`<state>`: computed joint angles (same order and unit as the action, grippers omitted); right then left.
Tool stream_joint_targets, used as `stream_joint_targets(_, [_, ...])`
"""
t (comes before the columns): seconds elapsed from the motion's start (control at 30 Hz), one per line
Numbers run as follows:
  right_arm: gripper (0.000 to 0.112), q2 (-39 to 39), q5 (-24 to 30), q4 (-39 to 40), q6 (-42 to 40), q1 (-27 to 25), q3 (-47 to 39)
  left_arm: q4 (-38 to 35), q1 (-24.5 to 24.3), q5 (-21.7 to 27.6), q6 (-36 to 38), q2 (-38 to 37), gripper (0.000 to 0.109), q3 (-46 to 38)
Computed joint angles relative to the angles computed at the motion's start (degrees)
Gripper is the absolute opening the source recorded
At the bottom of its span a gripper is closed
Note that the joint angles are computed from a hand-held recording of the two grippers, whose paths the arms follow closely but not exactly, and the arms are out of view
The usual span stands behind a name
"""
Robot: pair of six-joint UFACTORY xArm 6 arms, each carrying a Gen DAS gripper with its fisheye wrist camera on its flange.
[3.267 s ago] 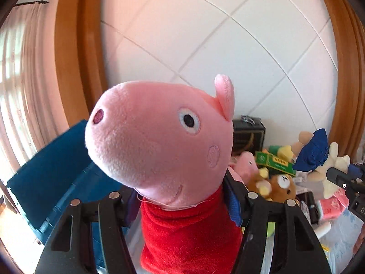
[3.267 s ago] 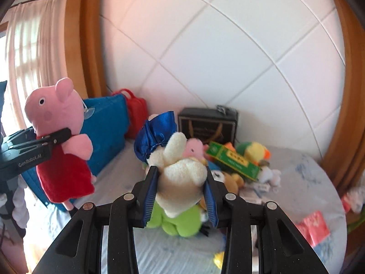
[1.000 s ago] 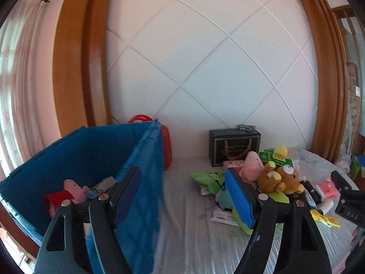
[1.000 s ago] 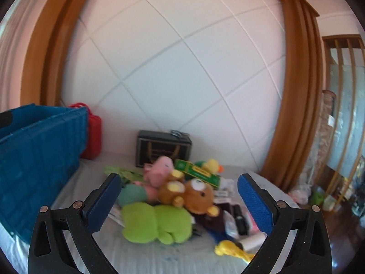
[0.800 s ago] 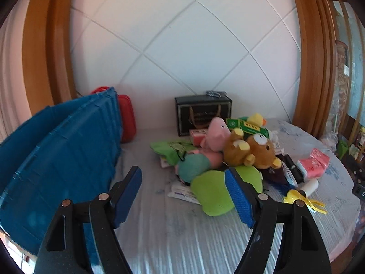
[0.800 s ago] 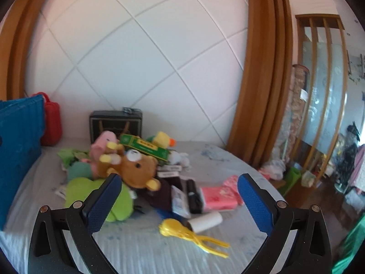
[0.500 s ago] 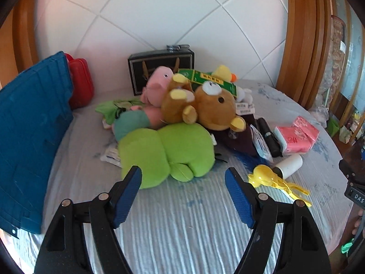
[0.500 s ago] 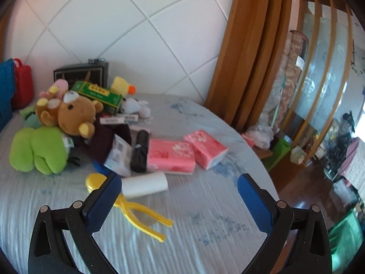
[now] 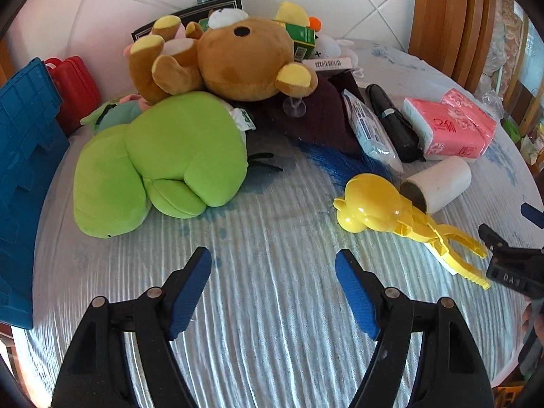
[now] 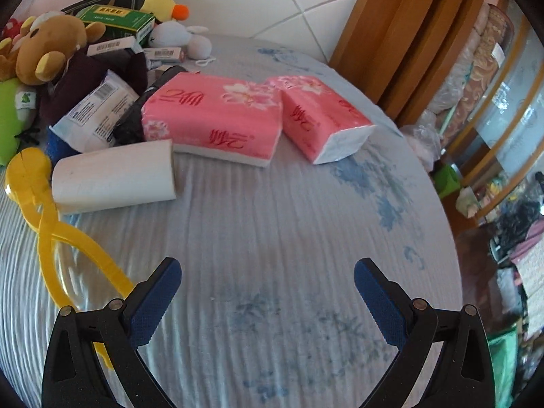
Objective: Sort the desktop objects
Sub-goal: 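Grasp the yellow snowball-maker with the left tool while the right tool grasps the white paper roll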
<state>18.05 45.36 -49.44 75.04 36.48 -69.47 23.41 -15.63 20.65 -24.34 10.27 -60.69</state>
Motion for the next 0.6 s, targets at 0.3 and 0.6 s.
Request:
stream_joint_targets(0.3, [0.103, 3.76, -15.62, 0.22, -1.12, 4.83, -2.94, -0.71, -0.34, -0.30, -1.85, 0.62, 0.075, -1.57])
stream_joint_targets(0.6, [0.103, -3.47, -18.58, 1.50, 1.28, 3.50, 4.63, -16.77, -2.31, 4.71, 3.77, 6.70, 0.075, -7.41])
